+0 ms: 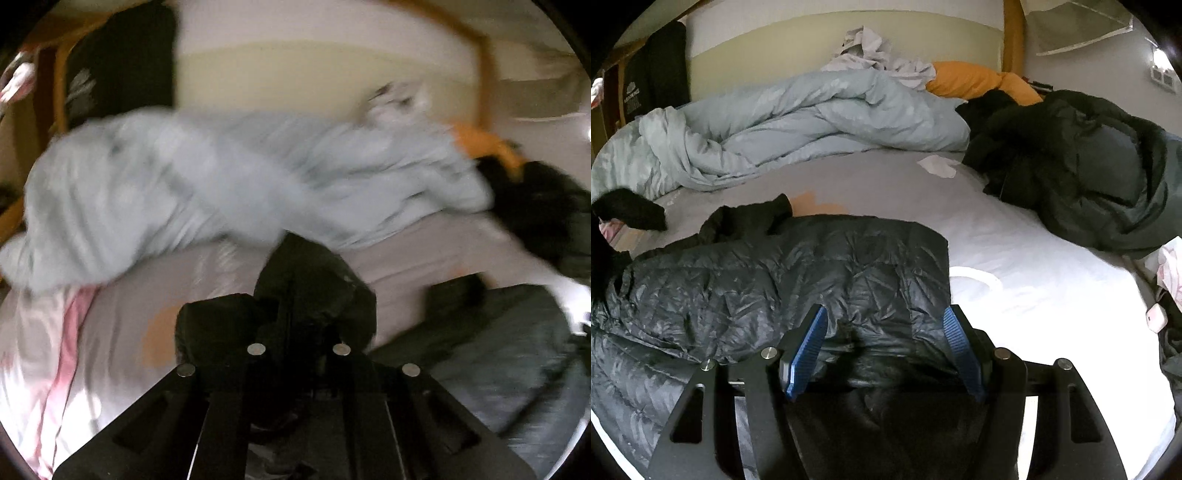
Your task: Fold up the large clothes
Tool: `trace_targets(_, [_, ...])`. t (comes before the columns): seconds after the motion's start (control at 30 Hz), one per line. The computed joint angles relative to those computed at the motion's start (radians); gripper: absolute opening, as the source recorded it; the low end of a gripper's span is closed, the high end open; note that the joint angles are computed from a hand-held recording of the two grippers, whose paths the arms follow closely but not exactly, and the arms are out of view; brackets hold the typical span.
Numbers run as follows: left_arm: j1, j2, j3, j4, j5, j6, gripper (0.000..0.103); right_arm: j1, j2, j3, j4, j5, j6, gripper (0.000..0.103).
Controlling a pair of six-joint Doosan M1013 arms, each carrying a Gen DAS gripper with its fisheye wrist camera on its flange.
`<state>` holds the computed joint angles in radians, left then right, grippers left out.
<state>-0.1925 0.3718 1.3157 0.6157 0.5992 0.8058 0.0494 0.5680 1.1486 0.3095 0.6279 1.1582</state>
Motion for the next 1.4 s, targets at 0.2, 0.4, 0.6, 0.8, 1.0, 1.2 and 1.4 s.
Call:
trace_targets(0.2, [-0.071, -0.007, -0.074, -0.244, -0.071, 0.234, 0.006, -0.017, -0.016, 0.014, 0.076, 0.008, -0.021, 0.068])
trace_targets(0.4, [-0.124, 0.05, -0.172, -0.378, -0.075, 0.322, 0.007, -0.022, -0.031, 0.035, 0.089, -0.022, -0.046, 0.068])
trace_targets(0.6, [-0.148, 0.111, -0.195, -0.367, -0.003, 0.295, 0.015, -0.028, -0.041, 0.047, 0.192, 0.0, -0.144, 0.068])
trace_targets(0.8, [-0.177, 0.094, -0.073, -0.149, 0.1, 0.105, 0.071, -0.012, -0.047, 0.064, 0.228, 0.003, -0.244, 0.068])
trace_targets(1.0, [-0.171, 0.023, 0.089, -0.037, 0.054, -0.072, 0.078, -0.003, -0.017, 0.01, 0.3, 0.122, -0.265, 0.068])
trace_targets(1.2, [-0.158, -0.007, 0.166, 0.069, 0.05, -0.228, 0.079, 0.031, 0.067, -0.136, 0.33, 0.381, -0.222, 0.068])
trace_targets(1.4, [-0.155, 0.002, 0.172, 0.087, 0.14, -0.247, 0.079, 0.1, 0.188, -0.322, 0.191, 0.575, -0.053, 0.068])
